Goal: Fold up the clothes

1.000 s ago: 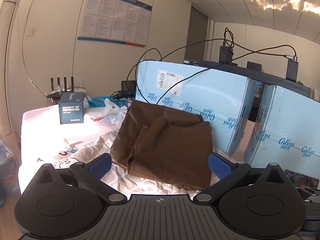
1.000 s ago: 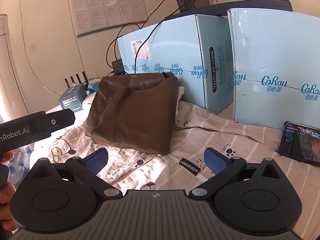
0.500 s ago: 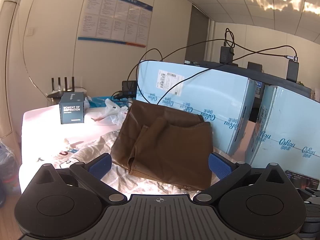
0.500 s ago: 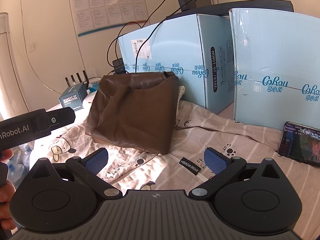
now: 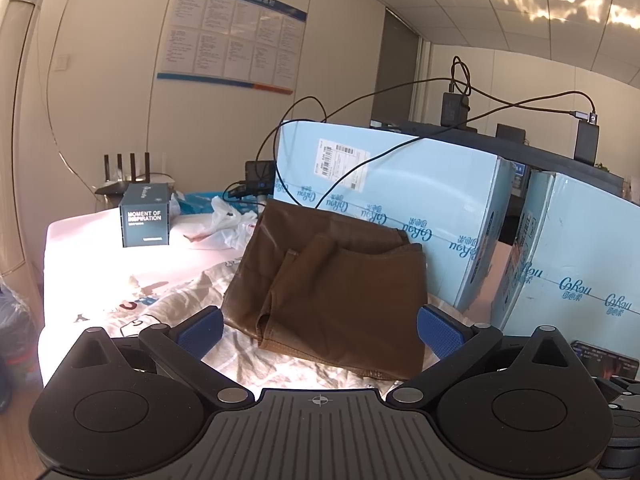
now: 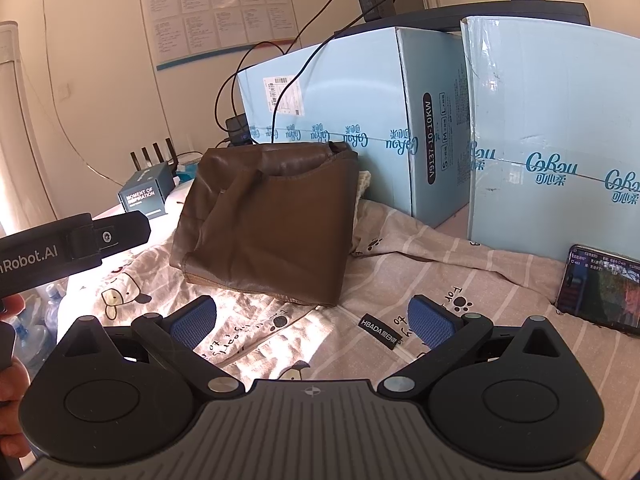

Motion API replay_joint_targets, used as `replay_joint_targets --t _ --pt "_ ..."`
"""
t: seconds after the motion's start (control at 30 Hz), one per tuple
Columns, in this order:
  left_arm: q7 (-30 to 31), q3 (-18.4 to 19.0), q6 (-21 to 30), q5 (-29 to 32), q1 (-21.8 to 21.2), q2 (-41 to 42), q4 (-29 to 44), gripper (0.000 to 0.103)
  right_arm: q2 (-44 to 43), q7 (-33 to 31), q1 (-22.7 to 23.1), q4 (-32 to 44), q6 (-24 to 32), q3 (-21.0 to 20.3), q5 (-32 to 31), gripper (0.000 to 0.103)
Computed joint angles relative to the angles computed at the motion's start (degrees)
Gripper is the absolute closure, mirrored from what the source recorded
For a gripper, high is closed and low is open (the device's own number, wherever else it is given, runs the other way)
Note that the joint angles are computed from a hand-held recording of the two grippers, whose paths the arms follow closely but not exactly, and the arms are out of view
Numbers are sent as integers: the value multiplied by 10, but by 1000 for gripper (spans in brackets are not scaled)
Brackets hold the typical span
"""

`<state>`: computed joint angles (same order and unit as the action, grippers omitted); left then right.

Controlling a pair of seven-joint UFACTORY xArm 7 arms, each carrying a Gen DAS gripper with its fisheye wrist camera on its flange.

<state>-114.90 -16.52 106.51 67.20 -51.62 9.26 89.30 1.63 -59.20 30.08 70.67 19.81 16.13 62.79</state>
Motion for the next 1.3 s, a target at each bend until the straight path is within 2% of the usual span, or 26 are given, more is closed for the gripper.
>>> replay_joint_targets --t 1.3 --pt "2 1 3 -2 -1 3 5 0 1 2 0 -1 -1 1 -11 0"
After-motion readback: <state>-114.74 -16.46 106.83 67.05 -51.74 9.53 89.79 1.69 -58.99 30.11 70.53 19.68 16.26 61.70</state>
